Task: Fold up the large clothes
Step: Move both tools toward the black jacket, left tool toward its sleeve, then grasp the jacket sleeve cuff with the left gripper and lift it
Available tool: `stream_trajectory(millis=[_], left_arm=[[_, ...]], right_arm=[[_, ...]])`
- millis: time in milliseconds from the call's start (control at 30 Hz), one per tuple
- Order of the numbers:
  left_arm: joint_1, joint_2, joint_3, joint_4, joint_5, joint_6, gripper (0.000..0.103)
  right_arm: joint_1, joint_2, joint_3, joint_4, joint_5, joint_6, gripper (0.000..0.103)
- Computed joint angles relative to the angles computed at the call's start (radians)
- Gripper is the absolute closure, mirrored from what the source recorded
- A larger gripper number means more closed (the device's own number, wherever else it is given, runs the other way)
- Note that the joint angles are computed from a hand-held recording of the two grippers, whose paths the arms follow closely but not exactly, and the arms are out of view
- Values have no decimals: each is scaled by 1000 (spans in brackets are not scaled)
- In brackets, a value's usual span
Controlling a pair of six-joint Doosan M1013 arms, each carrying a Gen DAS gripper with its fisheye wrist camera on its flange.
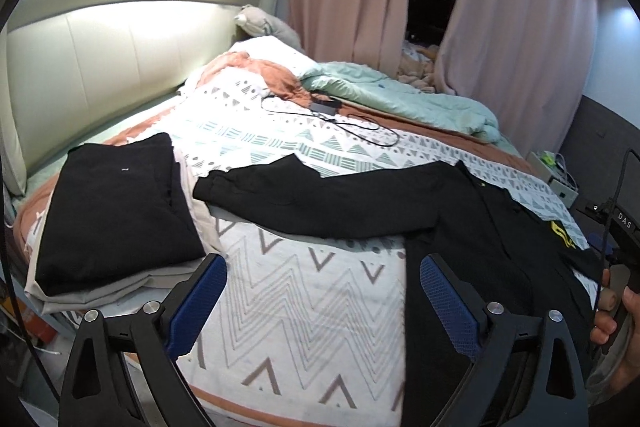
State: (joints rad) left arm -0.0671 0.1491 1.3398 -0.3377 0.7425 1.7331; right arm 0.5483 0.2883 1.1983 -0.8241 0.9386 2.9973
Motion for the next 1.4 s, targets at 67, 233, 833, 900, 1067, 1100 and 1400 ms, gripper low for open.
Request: stream_trajectory(millis=[67, 233, 833, 900, 1067, 1100, 1400], left_arm=[[5, 22, -26, 35, 9, -45, 12], [22, 84, -99, 103, 28, -144, 20], [12, 353, -413, 283, 244, -315, 36], [6, 382, -446, 303, 267, -334, 37], [0, 468, -548, 347, 366, -421, 37], [0, 484, -567, 355, 386, -445, 37], [-3, 584, -676, 394, 515, -584, 38]], right_arm=[[-18, 20, -26, 38, -29, -29, 0], [-57, 82, -112, 138, -81, -116, 0], [-135, 237, -218, 273, -232, -388, 9], [-136, 249, -227, 291, -217, -411, 9], [-164, 262, -232, 437, -231, -464, 21], [-166, 265, -231, 448, -232, -466, 21], [-209, 291, -224, 656, -261, -507, 27]])
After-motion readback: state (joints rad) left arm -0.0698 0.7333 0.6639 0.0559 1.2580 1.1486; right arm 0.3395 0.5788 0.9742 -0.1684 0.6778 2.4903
